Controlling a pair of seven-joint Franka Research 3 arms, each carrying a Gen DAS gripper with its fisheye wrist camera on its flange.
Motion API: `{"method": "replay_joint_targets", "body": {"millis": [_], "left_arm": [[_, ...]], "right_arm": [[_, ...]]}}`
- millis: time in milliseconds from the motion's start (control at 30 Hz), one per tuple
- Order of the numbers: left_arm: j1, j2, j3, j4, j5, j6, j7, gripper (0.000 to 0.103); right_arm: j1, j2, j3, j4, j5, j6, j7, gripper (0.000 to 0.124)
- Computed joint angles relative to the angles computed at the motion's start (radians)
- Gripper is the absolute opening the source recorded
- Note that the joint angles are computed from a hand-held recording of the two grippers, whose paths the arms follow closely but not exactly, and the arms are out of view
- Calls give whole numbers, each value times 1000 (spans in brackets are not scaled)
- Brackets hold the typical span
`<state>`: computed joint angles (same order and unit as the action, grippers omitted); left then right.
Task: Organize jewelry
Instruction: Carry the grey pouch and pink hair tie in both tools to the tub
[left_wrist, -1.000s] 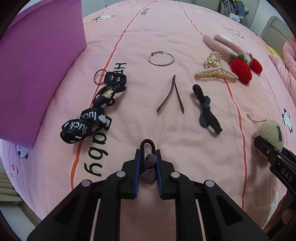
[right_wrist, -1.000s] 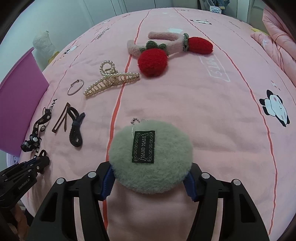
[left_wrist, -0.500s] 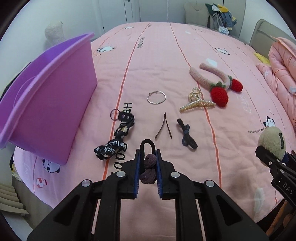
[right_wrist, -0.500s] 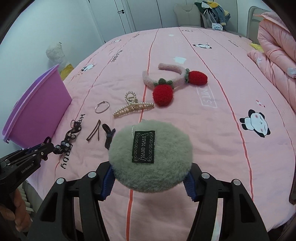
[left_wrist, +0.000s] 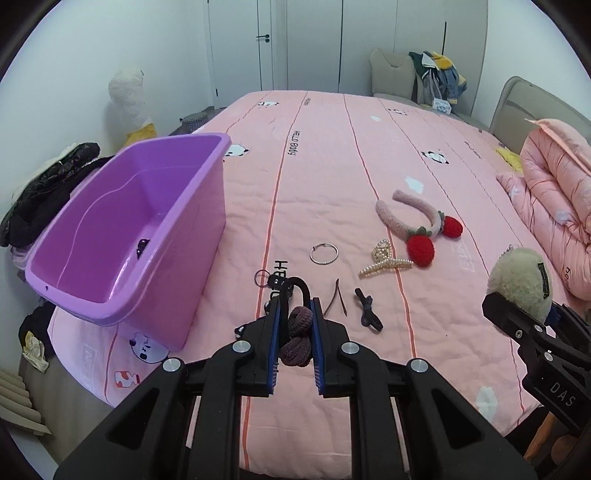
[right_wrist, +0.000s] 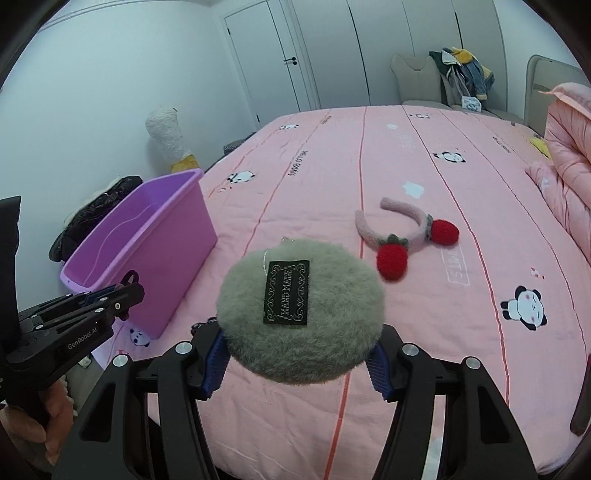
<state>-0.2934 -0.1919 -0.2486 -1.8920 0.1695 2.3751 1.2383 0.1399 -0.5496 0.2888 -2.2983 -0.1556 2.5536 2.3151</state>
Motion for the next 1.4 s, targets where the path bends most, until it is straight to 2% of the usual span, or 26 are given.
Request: {"method": "replay_joint_targets", "body": {"millis": [433, 667, 833, 1167, 1400], "left_arm": [[65, -32, 45, 71, 1, -36, -7, 15], [118, 4, 66, 123, 34, -68, -15, 15], [151, 33, 81, 152, 50, -63, -20, 16], [206, 107, 106, 232, 44, -112, -31, 16], [232, 162, 117, 273, 35, -137, -34, 16]], "right_arm": [[71, 237, -1, 286, -41, 72, -71, 60], [152, 425, -41, 493, -72, 69, -104, 60], [224, 555, -89, 643, -69, 52, -160, 60], [351, 849, -172, 1033, 29, -98, -303, 60], [402, 1037, -217, 1308, 93, -237, -376, 60]]}}
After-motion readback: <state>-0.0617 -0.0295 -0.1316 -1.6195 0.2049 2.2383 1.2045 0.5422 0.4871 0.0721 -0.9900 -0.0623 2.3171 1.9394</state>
